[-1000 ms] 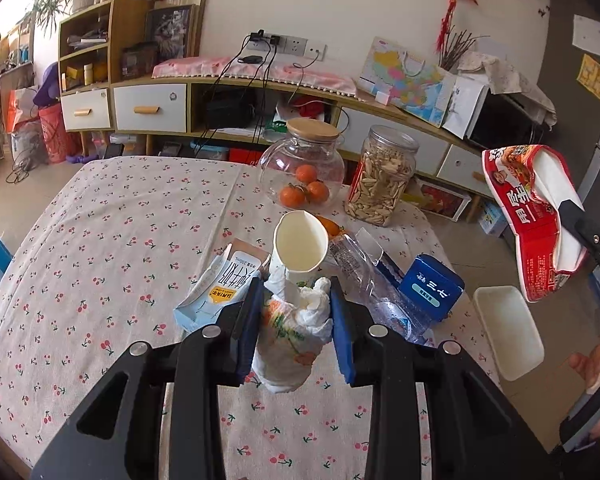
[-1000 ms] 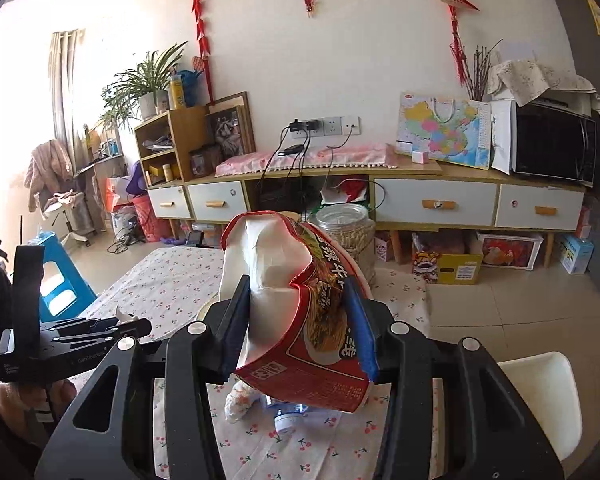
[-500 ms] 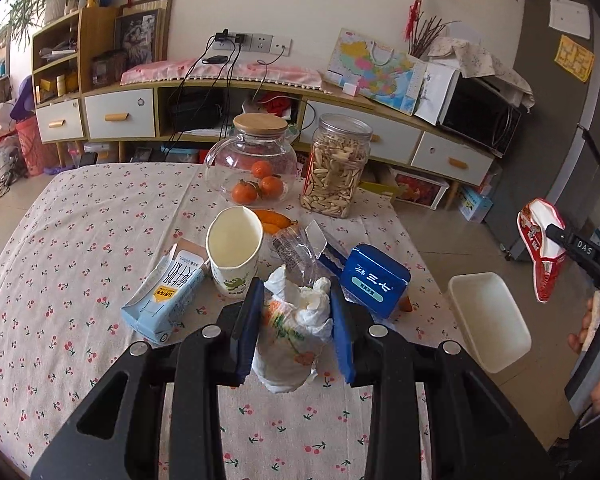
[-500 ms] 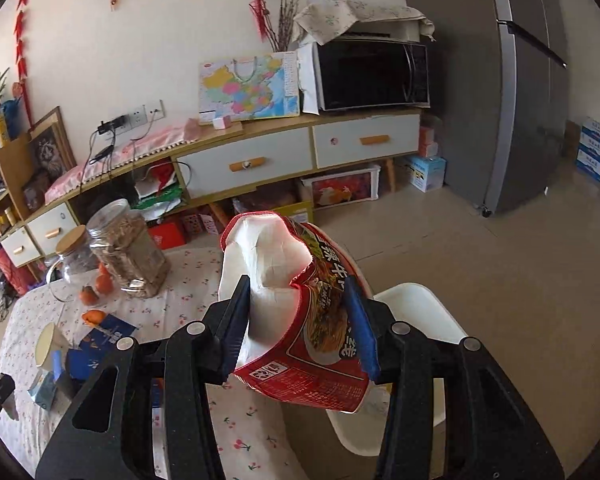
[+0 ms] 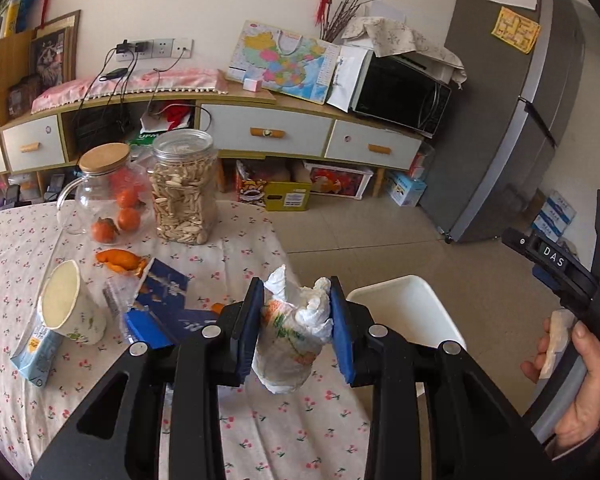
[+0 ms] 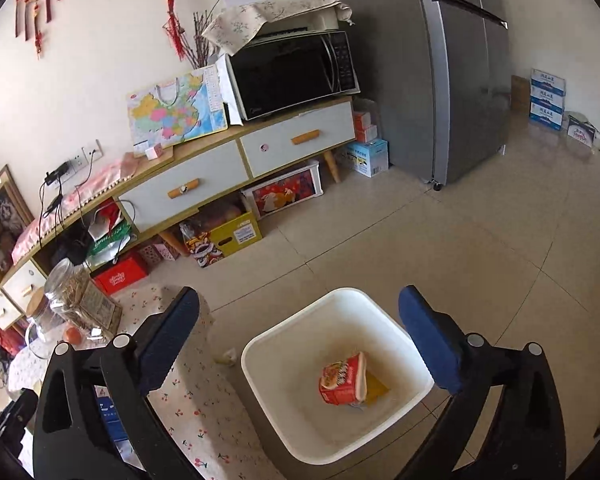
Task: Collect trash
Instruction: 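Carry the white plastic wad over the bin and open the left tool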
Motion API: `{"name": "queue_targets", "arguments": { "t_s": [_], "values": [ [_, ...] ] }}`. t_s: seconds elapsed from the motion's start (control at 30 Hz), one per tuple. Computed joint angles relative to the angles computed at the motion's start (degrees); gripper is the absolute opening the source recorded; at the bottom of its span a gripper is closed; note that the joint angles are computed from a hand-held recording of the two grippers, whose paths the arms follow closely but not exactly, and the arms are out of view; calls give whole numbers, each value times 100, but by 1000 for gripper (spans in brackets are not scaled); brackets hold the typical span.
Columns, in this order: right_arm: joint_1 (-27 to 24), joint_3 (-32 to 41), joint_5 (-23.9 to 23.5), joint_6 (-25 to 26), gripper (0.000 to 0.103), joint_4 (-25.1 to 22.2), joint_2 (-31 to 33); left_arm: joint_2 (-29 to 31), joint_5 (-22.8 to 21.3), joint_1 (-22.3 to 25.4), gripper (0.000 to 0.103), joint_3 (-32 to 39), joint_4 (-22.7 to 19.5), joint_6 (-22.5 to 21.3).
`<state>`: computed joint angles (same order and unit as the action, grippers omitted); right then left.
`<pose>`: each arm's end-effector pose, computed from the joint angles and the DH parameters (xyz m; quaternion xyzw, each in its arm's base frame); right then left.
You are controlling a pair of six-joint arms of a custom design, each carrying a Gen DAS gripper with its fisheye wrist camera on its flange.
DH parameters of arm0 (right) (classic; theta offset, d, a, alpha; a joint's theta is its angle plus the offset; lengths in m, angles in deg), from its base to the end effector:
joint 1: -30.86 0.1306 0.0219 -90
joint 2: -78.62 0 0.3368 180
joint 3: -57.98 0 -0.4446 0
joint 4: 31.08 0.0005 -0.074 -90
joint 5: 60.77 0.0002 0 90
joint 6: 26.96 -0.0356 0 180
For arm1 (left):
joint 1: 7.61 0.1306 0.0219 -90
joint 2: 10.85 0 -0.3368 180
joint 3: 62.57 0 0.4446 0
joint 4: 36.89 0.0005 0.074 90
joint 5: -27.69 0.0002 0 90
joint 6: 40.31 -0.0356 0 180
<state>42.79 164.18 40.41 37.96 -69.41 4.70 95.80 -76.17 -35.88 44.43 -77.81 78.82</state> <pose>0.6328 0.1261 0.3876 0.1448 0.8846 0.0549 0.4400 0.5722 -0.2986 0.3852 -0.0572 0.9014 -0.1032 0.4167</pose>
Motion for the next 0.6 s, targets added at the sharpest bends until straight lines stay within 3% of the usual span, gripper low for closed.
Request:
{"name": "queue_targets", "arguments": {
  "t_s": [0.23, 0.5, 0.57, 0.6],
  "values": [
    [-330, -104, 92, -329, 96, 19, -121, 1584, 667, -236, 32, 2007, -482, 40],
    [-605, -218, 168, -638, 96, 117, -214, 3561, 1474, -366, 35, 4813, -1574, -49],
    [-648, -236, 192, -674, 96, 114, -229, 4105, 1678, -377, 44, 5666, -1977, 11],
    [-656, -236, 206, -679, 96, 107, -229, 4304, 1739, -378, 54, 5983, -2128, 43]
  ]
}}
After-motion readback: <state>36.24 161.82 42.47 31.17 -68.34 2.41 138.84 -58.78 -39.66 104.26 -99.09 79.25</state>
